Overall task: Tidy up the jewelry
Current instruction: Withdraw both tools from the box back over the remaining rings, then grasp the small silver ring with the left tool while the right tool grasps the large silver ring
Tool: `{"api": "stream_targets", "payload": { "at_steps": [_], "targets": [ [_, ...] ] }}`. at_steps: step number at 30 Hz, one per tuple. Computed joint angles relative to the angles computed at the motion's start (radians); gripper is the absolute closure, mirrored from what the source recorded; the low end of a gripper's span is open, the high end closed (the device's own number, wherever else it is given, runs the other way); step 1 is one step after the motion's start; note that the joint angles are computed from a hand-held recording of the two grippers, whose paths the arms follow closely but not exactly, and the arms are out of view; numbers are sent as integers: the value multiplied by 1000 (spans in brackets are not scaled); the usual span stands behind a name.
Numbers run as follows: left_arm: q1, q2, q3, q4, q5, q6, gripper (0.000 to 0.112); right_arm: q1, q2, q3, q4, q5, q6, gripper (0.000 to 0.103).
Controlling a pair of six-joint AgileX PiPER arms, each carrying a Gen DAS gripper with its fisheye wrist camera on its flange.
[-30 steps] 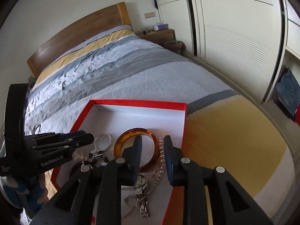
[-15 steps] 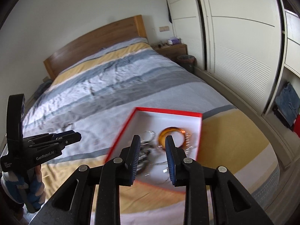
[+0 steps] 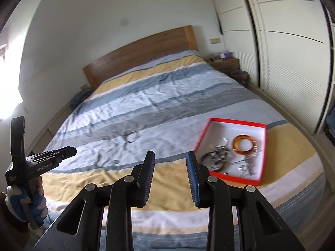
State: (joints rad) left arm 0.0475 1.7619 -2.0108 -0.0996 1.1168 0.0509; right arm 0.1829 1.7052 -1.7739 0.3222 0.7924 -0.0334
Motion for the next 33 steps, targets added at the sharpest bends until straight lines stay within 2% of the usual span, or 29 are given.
{"api": "stream_targets", "payload": {
  "at_steps": [5,16,26,33],
  "targets": [
    [110,-194,212,-25,-51,37,77,89,-67,64,-14,-22,14,66],
    [215,-481,499,-62,-89,86,77,268,-228,271,-90,-71,95,64],
    [302,-610,629,-157,-96,161,77,380,-339,342,-254,-72,250,64],
    [409,-594,640,-261,-84,263,77,418,-339,318,-333,-60,325,64]
  ]
}}
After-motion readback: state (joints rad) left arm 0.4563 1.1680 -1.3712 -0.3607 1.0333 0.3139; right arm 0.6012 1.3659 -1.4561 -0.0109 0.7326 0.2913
